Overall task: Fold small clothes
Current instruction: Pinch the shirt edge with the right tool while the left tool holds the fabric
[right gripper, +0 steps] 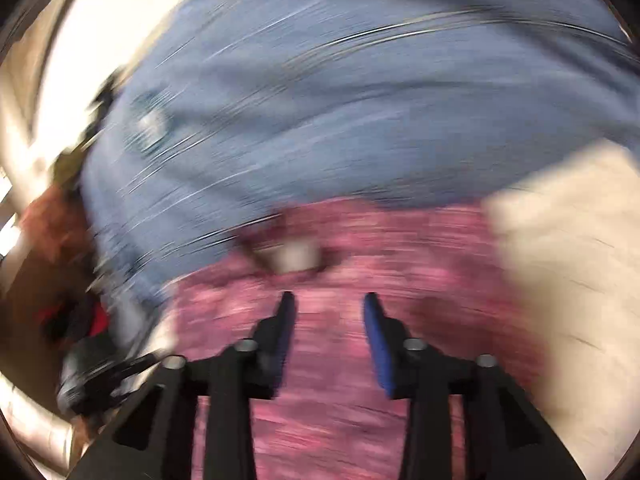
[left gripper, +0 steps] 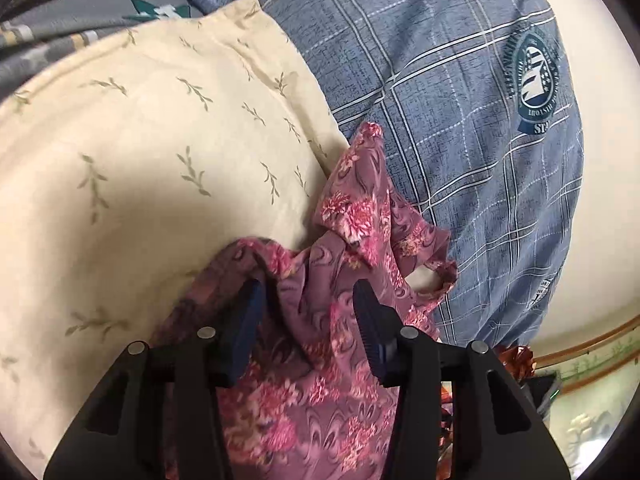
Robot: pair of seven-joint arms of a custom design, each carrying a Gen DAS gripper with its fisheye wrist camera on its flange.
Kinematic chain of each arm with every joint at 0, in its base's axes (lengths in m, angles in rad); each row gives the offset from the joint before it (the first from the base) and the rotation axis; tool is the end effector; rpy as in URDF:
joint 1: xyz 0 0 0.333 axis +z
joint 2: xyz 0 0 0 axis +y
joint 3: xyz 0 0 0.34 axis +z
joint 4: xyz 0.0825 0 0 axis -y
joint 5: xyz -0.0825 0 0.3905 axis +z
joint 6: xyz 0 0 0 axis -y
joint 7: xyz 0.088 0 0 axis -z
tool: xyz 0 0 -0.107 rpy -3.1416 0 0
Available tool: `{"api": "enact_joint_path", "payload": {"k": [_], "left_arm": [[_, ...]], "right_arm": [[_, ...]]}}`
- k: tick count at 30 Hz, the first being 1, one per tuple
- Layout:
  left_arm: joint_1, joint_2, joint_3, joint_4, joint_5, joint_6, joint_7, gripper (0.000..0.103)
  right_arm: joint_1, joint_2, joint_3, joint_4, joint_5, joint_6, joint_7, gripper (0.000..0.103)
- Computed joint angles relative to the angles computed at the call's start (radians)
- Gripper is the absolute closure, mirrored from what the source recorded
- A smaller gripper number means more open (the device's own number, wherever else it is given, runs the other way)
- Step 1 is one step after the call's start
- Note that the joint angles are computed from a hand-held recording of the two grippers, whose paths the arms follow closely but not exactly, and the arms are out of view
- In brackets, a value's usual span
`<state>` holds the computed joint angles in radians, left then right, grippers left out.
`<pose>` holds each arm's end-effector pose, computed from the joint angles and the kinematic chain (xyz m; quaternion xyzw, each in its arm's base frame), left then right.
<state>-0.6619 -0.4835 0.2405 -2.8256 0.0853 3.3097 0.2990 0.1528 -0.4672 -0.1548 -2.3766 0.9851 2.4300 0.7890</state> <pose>0.3557 -0.1645 0.4663 0.8199 -0.3375 0.4570 0.0705 0.4476 -0.0075 0.5716 -0.6719 0.5713 -0.0342 0.4701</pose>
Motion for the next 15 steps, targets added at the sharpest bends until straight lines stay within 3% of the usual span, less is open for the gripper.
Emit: {"api": "enact_joint_path", "payload": {"k": [2, 6, 9, 11, 13, 14, 15], "left_arm": [[0.056, 0.014, -0.062, 0.002, 0.001, 0.012, -0.006, 0.058], [0.122, 0.024, -0.135, 0.019, 0.015, -0.009, -0.005, 0.059], [0.13, 0.031, -0.146, 0.031, 0.02, -0.023, 0.007, 0.059], [0.128, 0.034, -0.148, 0.038, 0.019, -0.031, 0.017, 0.059], [0.127, 0.037, -0.151, 0.045, 0.022, -0.036, 0.031, 0.061], [0.137, 0.037, -0.164, 0.051, 0.023, -0.05, 0.038, 0.083], [0.148, 0.04, -0.18, 0.064, 0.022, -0.08, 0.046, 0.096]], "right_arm": [[0.058, 0.086, 0.008, 0.097, 0.018, -0.093, -0.035, 0.05], [0.112, 0.288, 0.124, 0.309, -0.058, -0.148, -0.021, 0.046], [0.134, 0.397, 0.209, 0.414, -0.263, -0.101, 0.061, 0.045], [0.146, 0.46, 0.233, 0.478, -0.402, -0.141, 0.121, 0.045], [0.168, 0.488, 0.253, 0.494, -0.559, -0.127, 0.16, 0.047], [0.173, 0.473, 0.256, 0.469, -0.596, -0.108, 0.145, 0.076], [0.178, 0.449, 0.259, 0.434, -0.637, -0.074, 0.118, 0.097]]}}
